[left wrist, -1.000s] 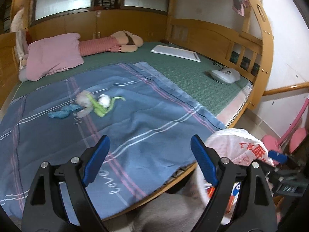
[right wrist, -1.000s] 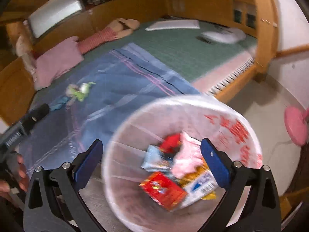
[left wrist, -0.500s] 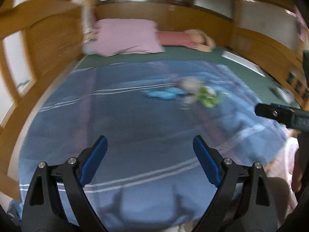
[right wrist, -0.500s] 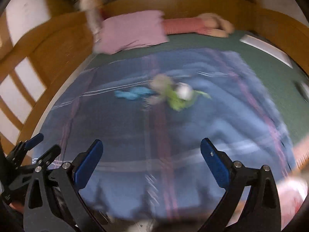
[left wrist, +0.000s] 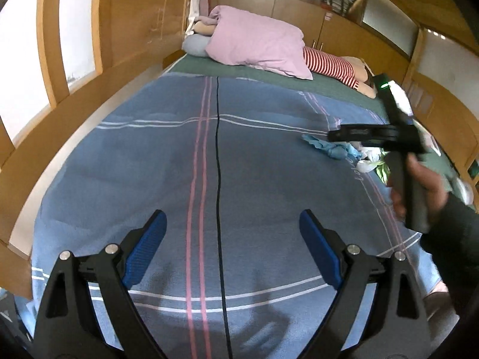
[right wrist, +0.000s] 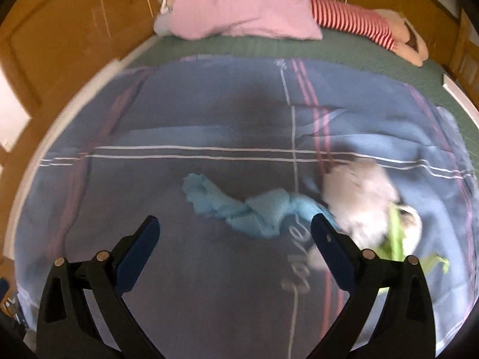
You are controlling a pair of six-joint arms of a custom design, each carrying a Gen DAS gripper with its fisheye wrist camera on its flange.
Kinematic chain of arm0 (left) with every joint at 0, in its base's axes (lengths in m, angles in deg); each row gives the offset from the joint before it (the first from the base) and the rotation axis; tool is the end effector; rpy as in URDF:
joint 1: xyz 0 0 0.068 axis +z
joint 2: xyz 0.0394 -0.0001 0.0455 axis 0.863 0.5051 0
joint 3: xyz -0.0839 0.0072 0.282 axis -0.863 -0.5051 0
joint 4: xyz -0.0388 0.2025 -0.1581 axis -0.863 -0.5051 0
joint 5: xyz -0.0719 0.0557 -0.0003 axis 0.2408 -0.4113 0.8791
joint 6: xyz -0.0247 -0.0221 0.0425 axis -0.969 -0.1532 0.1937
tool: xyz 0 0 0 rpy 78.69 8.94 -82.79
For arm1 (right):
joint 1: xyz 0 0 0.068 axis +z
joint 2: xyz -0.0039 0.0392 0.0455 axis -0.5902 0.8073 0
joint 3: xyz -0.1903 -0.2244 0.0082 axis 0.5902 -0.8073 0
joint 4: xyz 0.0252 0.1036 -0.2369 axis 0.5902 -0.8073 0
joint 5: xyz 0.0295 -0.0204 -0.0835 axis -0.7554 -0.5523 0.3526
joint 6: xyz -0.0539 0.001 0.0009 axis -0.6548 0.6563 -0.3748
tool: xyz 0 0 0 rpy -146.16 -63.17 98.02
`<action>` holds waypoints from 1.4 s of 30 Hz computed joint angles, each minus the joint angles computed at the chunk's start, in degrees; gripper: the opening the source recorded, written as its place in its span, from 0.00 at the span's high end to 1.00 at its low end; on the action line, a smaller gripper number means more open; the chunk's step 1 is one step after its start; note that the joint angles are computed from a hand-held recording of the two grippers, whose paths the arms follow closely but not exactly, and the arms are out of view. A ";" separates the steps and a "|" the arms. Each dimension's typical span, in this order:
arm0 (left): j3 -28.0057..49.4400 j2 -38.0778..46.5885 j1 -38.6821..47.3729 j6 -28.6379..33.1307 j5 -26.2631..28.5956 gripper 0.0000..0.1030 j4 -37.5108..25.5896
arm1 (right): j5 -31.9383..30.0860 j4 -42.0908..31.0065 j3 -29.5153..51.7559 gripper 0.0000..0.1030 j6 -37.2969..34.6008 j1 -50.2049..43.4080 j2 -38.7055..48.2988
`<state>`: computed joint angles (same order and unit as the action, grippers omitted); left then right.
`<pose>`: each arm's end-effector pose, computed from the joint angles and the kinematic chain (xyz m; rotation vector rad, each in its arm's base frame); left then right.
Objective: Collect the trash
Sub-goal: 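Grasp the light blue cloth with the right gripper, then grasp the green paper crane with the left gripper while the right gripper lifts the cloth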
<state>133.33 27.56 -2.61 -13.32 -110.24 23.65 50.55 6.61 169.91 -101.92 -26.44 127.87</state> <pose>0.1761 -0.2816 0.1442 -0.5743 2.2806 0.0434 0.4636 0.0893 0.1173 -0.7274 2.5161 0.3128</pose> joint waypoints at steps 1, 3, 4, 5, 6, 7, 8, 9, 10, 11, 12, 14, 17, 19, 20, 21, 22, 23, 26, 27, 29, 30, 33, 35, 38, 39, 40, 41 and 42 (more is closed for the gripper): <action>-0.85 -0.37 0.16 0.00 0.11 0.13 0.82 | 1.56 -0.69 2.46 0.04 0.21 0.61 2.25; -1.85 -0.90 0.13 -0.66 0.34 0.13 1.32 | 4.27 -2.93 7.02 0.04 0.21 2.00 6.39; -1.99 -0.96 0.14 -0.90 0.44 0.12 1.44 | 5.47 -3.98 8.99 0.04 0.27 2.40 8.13; -2.45 -1.20 0.34 -1.08 0.73 0.12 1.98 | 6.88 -5.03 10.84 0.04 0.66 2.84 9.83; -2.97 -1.51 0.67 -0.88 1.07 0.12 2.80 | 7.30 -5.60 12.00 0.05 1.04 2.93 10.88; -3.70 -1.90 0.89 -1.04 1.60 0.12 3.94 | 7.04 -4.87 11.74 0.08 1.88 2.76 11.16; -4.20 -2.19 1.12 -1.14 1.83 0.12 4.50 | 6.69 -3.46 10.75 0.11 2.71 2.54 10.77; -4.23 -2.18 1.17 -1.28 1.98 0.12 4.67 | 6.27 -2.78 10.28 0.21 3.56 2.26 10.49; -4.28 -2.11 1.23 -1.28 2.21 0.12 4.88 | 5.75 -2.55 9.84 0.31 4.31 1.84 10.07; -4.23 -1.99 1.33 -1.19 2.39 0.12 4.94 | 5.27 -2.65 9.78 0.36 4.65 1.54 9.87; -4.05 -1.74 1.48 -0.93 2.52 0.12 5.00 | 4.85 -3.03 9.71 0.45 4.70 1.23 9.58; -3.14 -0.93 1.45 -0.25 2.67 0.12 4.65 | 5.61 -4.05 9.89 0.54 3.89 0.92 9.39; -2.43 -0.24 2.10 0.42 2.73 0.12 4.61 | 4.80 -5.19 9.60 0.64 3.20 0.24 8.71; -1.95 0.13 2.36 0.37 2.67 0.12 4.61 | 3.44 -4.45 6.83 0.65 2.65 -0.72 6.62; -1.33 0.55 2.50 0.66 2.58 0.12 4.27 | 2.66 -3.28 4.31 0.65 2.48 -1.41 4.75; -0.97 0.93 2.44 0.87 2.47 0.12 4.04 | 1.85 -2.15 1.85 0.65 2.43 -1.99 3.08; -0.10 1.57 2.44 1.30 2.38 0.12 3.57 | 0.05 -0.80 -1.73 0.65 2.39 -3.13 0.31; 0.89 2.31 2.52 2.10 2.44 0.12 3.26 | -1.80 0.48 -5.47 0.65 2.16 -4.62 -2.74; 4.73 5.06 2.59 5.25 2.28 0.12 1.79 | -6.84 2.77 -14.33 0.65 1.86 -9.86 -10.49; 5.81 5.85 2.50 6.27 2.17 0.12 1.52 | -8.65 3.19 -17.07 0.65 1.61 -12.36 -13.00; 8.96 7.88 2.28 9.40 2.27 0.12 1.39 | -11.99 4.52 -22.35 0.65 1.38 -18.83 -17.77; 10.71 8.93 2.51 11.53 2.93 0.12 2.23 | -12.91 4.73 -23.51 0.65 1.02 -21.23 -18.85; 15.84 11.91 3.52 16.39 5.41 0.12 4.76 | -13.06 9.07 -27.80 0.65 1.28 -28.45 -21.53; 22.61 15.96 4.39 20.27 6.91 0.12 5.18 | -14.93 9.35 -27.83 0.65 2.18 -32.47 -21.03; 33.42 22.62 5.36 25.08 9.05 0.12 5.28 | -18.76 8.30 -26.60 0.64 3.23 -36.48 -19.65; 36.76 24.69 5.75 26.30 9.78 0.12 5.15 | -19.34 8.48 -26.34 0.64 3.35 -37.09 -19.38; 41.95 27.65 6.25 27.75 10.38 0.12 3.91 | -20.56 7.66 -25.70 0.64 3.07 -37.93 -18.99; 47.29 30.70 6.72 29.43 10.85 0.12 2.99 | -21.79 6.52 -24.82 0.64 2.80 -38.63 -18.35; 51.82 33.25 7.17 30.72 11.29 0.12 2.17 | -22.31 5.58 -23.39 0.64 3.03 -38.72 -17.43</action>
<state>185.14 60.81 4.56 17.40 -98.95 25.82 28.24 12.19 146.52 -98.89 -65.16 110.44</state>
